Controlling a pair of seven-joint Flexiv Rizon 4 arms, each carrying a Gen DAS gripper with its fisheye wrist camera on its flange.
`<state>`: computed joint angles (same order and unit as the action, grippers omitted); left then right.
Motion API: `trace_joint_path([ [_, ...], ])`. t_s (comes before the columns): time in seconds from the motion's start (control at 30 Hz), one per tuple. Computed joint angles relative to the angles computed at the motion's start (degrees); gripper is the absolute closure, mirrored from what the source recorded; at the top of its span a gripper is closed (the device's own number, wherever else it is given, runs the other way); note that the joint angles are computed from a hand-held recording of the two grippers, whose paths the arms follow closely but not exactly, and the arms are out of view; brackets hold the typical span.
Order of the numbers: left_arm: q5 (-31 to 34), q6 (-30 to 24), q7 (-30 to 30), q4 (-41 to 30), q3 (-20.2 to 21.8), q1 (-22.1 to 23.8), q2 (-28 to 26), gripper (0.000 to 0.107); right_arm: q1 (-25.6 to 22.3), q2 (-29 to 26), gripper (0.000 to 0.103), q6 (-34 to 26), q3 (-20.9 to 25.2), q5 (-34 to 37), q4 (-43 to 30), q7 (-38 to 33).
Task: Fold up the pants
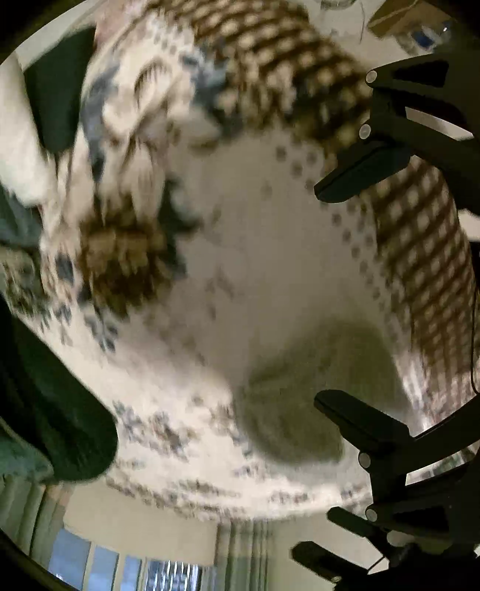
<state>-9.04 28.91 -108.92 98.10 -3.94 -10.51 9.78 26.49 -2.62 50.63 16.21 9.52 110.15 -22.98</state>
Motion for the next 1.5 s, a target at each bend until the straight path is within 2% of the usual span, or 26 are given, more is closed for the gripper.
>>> trace_joint_path([
  [0.07, 3.2, -4.2, 0.5, -1.2, 2.1, 2.7, 1.3, 0.005, 0.2, -5.2, 0.000, 2.9, 0.4, 6.8, -5.1, -8.1],
  [0.13, 6.4, -6.9, 1.8, -1.3, 3.6, 5.3, 1.7, 0.005, -0.1, -9.5, 0.000, 4.8, 1.2, 10.5, -9.2, -12.9],
  [0.23, 10.5, -9.7, 3.8, 0.3, 5.4, 8.7, 1.3, 0.005, -0.1, -17.4, 0.000, 4.0, 2.1, 11.3, -16.9, -18.5],
  [0.33, 8.4, -9.3, 5.1, 3.7, 6.7, 10.3, 0.1, 0.005, -1.4, -24.6, 0.000, -1.5, 3.7, 13.6, -24.6, -20.9],
  [0.37, 8.0, -9.5, 5.2, 4.3, 6.7, 10.6, -0.4, 0.005, -2.4, -25.6, 0.007, -2.4, 4.6, 15.9, -25.6, -21.1],
  [0.4, 8.4, -9.9, 5.7, 4.8, 6.4, 10.8, -1.1, 0.005, -2.7, -26.1, 0.047, -1.6, 5.1, 17.6, -25.9, -20.9],
  [0.43, 8.8, -10.1, 6.3, 5.2, 6.2, 10.9, -1.3, 0.005, -1.5, -25.4, 0.068, -1.0, 3.8, 15.6, -25.3, -19.6],
  [0.47, 10.0, -10.6, 6.5, 5.7, 5.8, 10.8, -1.8, 0.005, 0.4, -24.2, 0.073, 0.3, 1.9, 11.6, -24.2, -18.2],
  [0.57, 6.6, -8.7, 8.1, 9.1, 6.5, 10.5, -1.8, 0.004, 4.0, -21.1, 0.077, 5.4, -2.8, 1.2, -20.2, -12.9],
  [0.63, 3.0, -8.1, 8.5, 10.7, 7.1, 10.7, -1.6, 0.004, 3.9, -21.8, 0.077, 3.3, -3.6, -2.9, -20.5, -10.4],
  [0.67, 3.4, -8.4, 7.8, 10.6, 6.9, 10.9, -1.6, 0.004, 3.0, -23.6, 0.077, -0.7, -2.6, -3.1, -22.5, -11.5],
  [0.73, 4.5, -9.1, 7.5, 9.5, 6.5, 11.1, -1.6, 0.004, 0.2, -26.8, 0.070, -7.6, 0.8, 0.8, -27.1, -16.1],
  [0.77, 4.4, -9.7, 7.6, 9.0, 6.4, 11.2, -1.5, 0.004, -0.4, -26.7, 0.053, -8.8, 1.4, 1.9, -27.4, -15.9],
  [0.8, 4.5, -10.0, 7.6, 8.5, 6.4, 11.3, -1.1, 0.004, -0.2, -25.4, 0.040, -6.9, 1.0, 2.6, -25.8, -15.3],
  [0.87, 4.9, -9.6, 8.4, 8.1, 6.5, 11.2, 0.3, 0.004, -0.4, -20.8, 0.032, -0.9, 1.2, 4.4, -20.5, -14.3],
  [0.93, 4.2, -9.4, 8.8, 8.1, 6.6, 11.2, 1.1, 0.004, -1.0, -17.5, 0.025, 0.8, 2.0, 6.7, -16.9, -13.1],
  [1.0, 4.3, -9.9, 8.7, 8.3, 6.4, 11.2, 1.9, 0.004, -2.3, -14.4, 0.025, 3.3, 3.6, 12.7, -12.6, -11.9],
  [1.07, 4.8, -10.5, 8.7, 8.8, 6.1, 11.0, 2.1, 0.004, -3.3, -14.0, 0.025, 7.4, 5.6, 20.4, -10.3, -13.9],
  [1.1, 5.4, -11.0, 8.3, 9.2, 5.8, 10.9, 2.1, 0.004, -3.2, -14.6, 0.026, 10.4, 6.5, 23.6, -9.5, -15.4],
  [1.13, 5.6, -11.3, 8.1, 9.4, 5.7, 10.8, 2.0, 0.004, -2.2, -15.0, 0.042, 12.0, 6.3, 23.7, -8.7, -14.7],
  [1.17, 6.0, -11.7, 7.7, 9.9, 5.6, 10.8, 2.0, 0.004, -1.0, -14.8, 0.090, 12.2, 5.6, 22.5, -7.8, -12.0],
  [1.23, 7.2, -11.6, 7.5, 10.9, 5.6, 10.7, 2.3, 0.004, 1.3, -13.5, 0.093, 15.4, 4.3, 19.4, -5.3, -7.4],
  [1.27, 7.3, -11.3, 7.5, 11.4, 5.7, 10.7, 2.5, 0.004, 2.7, -11.6, 0.093, 14.5, 3.0, 14.9, -3.8, -4.0],
  [1.33, 7.1, -11.0, 7.7, 12.1, 5.8, 10.7, 2.6, 0.004, 2.8, -9.7, 0.093, 10.6, 2.7, 11.1, -2.8, -1.7],
  [1.4, 5.8, -11.3, 7.9, 12.3, 6.0, 10.7, 2.4, 0.004, 1.7, -10.5, 0.093, 1.9, 3.3, 10.8, -4.4, -3.6],
  [1.5, 6.9, -13.0, 8.4, 10.5, 5.3, 10.7, 2.2, 0.004, -1.0, -15.1, 0.088, -7.2, 4.9, 18.0, -10.3, -11.5],
])
